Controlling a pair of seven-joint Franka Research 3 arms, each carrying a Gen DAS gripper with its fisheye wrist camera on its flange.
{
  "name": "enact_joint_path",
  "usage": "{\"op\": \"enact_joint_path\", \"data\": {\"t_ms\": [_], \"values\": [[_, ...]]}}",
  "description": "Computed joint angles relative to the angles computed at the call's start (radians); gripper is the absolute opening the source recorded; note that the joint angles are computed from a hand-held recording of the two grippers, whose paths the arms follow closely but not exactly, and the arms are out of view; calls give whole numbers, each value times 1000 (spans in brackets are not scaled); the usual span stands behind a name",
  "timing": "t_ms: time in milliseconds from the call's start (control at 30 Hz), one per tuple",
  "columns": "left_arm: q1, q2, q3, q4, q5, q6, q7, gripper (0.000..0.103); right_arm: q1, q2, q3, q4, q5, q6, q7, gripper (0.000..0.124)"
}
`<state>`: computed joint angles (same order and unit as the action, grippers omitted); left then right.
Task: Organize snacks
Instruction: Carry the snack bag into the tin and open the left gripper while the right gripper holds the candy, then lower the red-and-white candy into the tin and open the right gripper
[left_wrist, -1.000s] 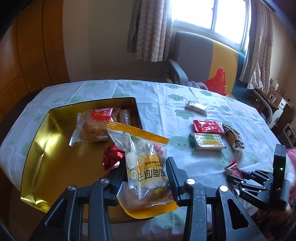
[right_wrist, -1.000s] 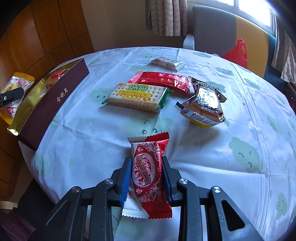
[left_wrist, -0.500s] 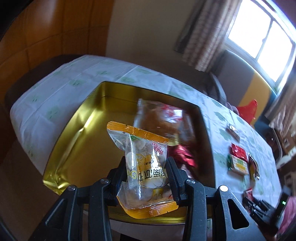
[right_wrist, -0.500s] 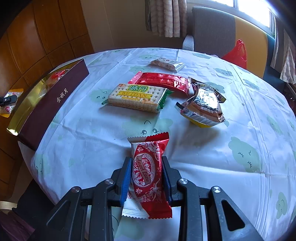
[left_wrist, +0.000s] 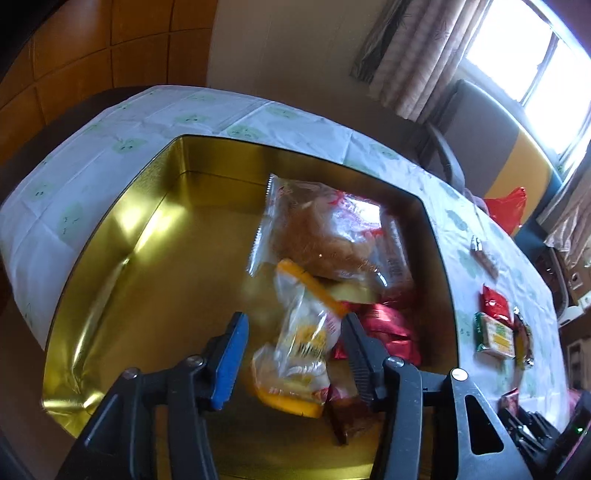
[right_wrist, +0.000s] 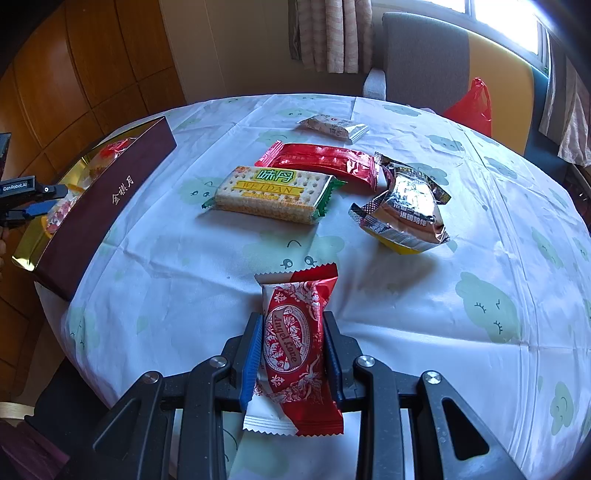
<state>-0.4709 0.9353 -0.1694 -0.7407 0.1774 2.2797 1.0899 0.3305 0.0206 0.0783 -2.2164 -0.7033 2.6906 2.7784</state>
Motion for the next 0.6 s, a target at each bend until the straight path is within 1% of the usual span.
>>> {"op": "enact_joint_path", "data": {"t_ms": [33,100,233,333,467,600], "values": [[3,-39,5,-71,6,35,-14,53,0,0,0,0,0,0,0,32],[1,-84,18,-149,31,65,-44,53,0,0,0,-1,0,0,0,32],[-12,-162,48,-274,103,102,-130,53,2,2,1,4,1,-11,-3,31],[-25,-200,65,-327,165,102,-193,53,7,7,3,17,1,-36,-6,31],[-31,-256,73,-408,244,137,-259,54,17,17,5,39,16,-72,-24,31],[-29,-285,67,-446,297,158,-283,54,23,35,6,69,82,-75,-102,30]]}}
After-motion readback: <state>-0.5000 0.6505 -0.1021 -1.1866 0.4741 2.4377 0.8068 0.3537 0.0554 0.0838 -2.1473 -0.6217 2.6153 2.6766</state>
